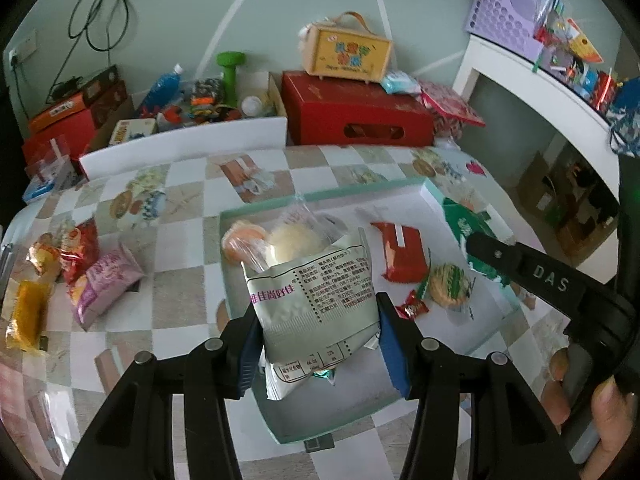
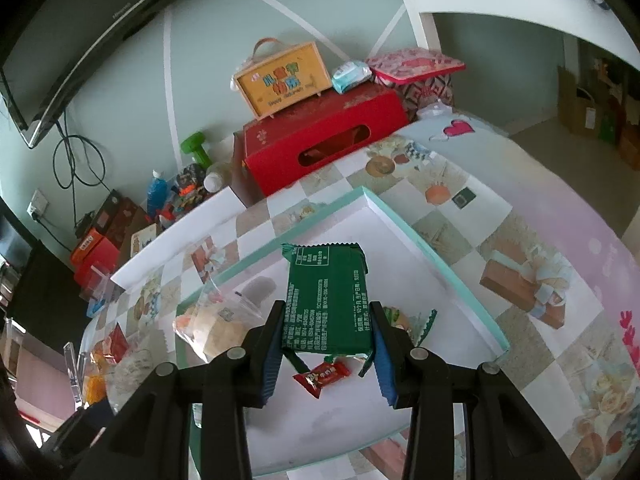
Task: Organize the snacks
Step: 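Carry both bags over the tray and open both tools to drop them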
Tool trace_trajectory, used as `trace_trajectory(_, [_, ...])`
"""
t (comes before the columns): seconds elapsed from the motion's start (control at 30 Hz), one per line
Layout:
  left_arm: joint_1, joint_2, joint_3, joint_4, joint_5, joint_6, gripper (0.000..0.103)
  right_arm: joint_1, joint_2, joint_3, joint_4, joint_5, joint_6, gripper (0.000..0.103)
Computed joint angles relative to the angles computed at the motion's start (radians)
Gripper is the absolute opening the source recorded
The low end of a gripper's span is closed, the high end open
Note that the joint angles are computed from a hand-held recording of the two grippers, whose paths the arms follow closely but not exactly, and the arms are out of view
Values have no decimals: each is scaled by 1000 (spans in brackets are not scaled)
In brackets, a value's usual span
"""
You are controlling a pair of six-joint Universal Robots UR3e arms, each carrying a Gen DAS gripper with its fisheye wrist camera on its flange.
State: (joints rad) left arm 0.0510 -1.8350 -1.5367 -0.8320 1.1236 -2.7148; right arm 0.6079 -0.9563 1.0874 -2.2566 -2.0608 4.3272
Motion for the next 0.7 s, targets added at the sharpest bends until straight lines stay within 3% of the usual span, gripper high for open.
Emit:
trace_trajectory(0.27, [-34,-70,17,55,47,-12,54,-17,75,-72,19,76,-42,42])
trace_trajectory(0.7, [-48,-112,27,94,63,-23,55,-20,122,-146,70,105,-68,42])
